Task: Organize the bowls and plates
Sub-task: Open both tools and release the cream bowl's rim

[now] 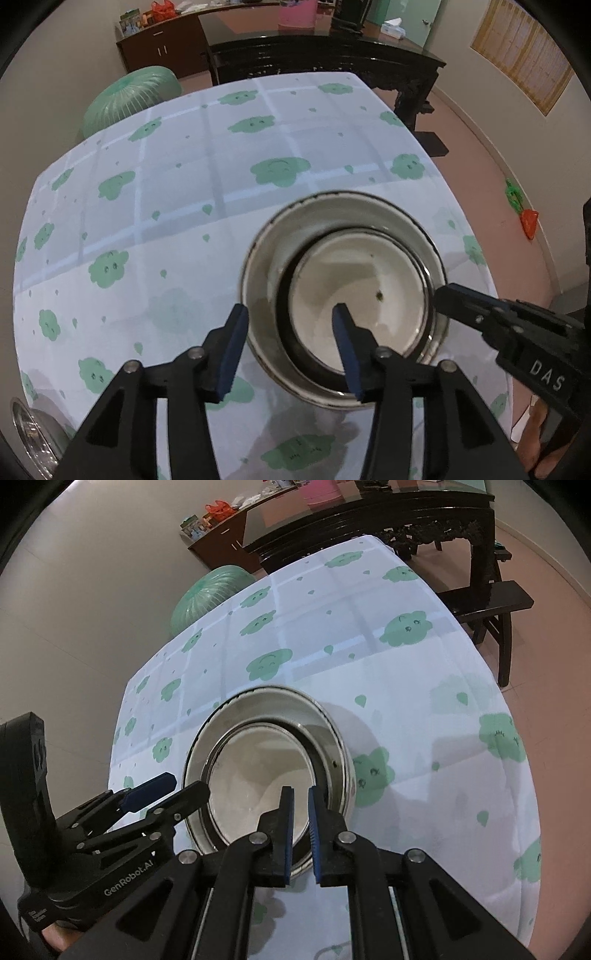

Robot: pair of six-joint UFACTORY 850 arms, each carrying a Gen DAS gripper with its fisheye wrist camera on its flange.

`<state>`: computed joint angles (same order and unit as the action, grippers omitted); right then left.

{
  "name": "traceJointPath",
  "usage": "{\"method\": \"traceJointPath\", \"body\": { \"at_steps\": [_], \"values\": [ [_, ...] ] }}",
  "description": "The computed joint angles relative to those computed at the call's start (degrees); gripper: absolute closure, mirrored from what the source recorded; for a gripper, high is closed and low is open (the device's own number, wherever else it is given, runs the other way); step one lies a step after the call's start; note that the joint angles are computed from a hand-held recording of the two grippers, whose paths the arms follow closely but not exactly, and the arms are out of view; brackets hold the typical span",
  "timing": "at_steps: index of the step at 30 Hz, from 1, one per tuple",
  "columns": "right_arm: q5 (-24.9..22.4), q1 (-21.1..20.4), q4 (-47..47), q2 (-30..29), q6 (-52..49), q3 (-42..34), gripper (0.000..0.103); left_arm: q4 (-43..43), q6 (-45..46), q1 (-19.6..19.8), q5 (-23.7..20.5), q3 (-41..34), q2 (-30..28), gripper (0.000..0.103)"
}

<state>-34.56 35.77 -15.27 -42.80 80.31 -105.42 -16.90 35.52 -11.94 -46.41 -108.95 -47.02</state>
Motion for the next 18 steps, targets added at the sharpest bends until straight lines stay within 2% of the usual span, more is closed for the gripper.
{"method": "traceJointPath", "body": {
  "at_steps": [1, 3, 6, 12, 18],
  "values": [
    [-0.1, 0.2, -0.3, 0.0, 0.1, 0.0, 0.094, -1.4, 1.3, 0.2, -0.3, 0.7, 0.4, 0.05],
    [-0.5, 0.6, -0.6, -0.1, -0.3, -0.1, 0.094, -4.1, 3.4, 0.6, -0.8, 1.8, 1.0, 0.04],
    [-1.1, 1.2, -1.6, 0.1, 0.1, 0.0, 0.094, -3.4, 3.7, 0.5, 0.4, 3.9, 2.5, 0.031],
    [-0.5, 2.2, -3.0, 1.1, 2.0, 1.5, 0.093, -3.4, 4.0, 0.8, 1.8, 7.1, 4.5, 0.025],
    [-0.1, 3.2, -3.6, 1.7, 3.3, 2.5, 0.093, -2.1, 3.2, 1.0, 2.7, 10.4, 6.4, 0.023]
  ]
}}
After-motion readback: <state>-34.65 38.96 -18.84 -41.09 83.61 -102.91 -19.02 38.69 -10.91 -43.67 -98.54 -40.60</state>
